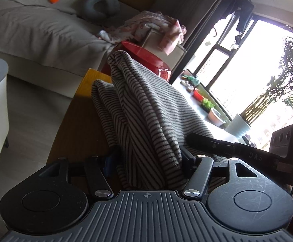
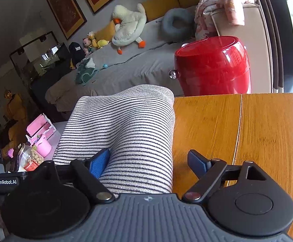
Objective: Fold clothes
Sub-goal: 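Release the folded sweater and pull both grippers back from it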
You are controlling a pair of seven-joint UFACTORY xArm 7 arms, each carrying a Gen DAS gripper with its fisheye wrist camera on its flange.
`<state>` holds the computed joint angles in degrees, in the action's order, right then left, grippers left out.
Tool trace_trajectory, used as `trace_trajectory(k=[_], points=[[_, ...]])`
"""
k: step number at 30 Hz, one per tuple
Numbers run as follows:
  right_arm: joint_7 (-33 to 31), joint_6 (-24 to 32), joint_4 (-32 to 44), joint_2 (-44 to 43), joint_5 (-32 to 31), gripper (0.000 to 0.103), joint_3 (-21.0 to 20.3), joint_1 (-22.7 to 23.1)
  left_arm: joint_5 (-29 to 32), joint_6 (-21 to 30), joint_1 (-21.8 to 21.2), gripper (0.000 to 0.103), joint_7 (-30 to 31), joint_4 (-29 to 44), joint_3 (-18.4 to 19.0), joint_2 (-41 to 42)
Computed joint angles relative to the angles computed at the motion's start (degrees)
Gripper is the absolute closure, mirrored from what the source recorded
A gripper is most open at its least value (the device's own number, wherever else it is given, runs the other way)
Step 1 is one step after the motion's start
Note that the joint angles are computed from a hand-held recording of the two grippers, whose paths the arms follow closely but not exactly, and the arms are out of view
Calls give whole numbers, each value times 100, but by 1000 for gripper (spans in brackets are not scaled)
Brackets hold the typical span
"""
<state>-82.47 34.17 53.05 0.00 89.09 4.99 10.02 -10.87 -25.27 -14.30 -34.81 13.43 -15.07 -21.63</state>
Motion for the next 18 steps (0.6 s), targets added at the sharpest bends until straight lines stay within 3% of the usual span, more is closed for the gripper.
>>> trace_trajectory(k=[3, 5, 7, 10, 13, 18], points=[[-103, 115, -185, -165, 113, 18, -51, -43, -288, 79, 139, 35, -31, -52, -321, -154], [-165, 218, -379, -331, 220, 13, -118, -89, -647, 191, 396, 33, -24, -109, -846, -368], [-217, 333, -589, -511, 343, 7, -198, -140, -1037, 343, 736, 27, -122, -190, -1523, -668], [-184, 500, -929, -824, 362, 3, -319, -222, -1649, 788, 1322, 19, -748, -331, -2812, -1355], [-70, 641, -1293, -1177, 269, 0, -438, -294, -2036, 1901, 1825, 13, -1590, -326, -4166, -2638], [73, 602, -1966, -1916, 51, 0, -585, -370, -1657, 3575, 1697, 1, -2367, 76, -4823, -3816]])
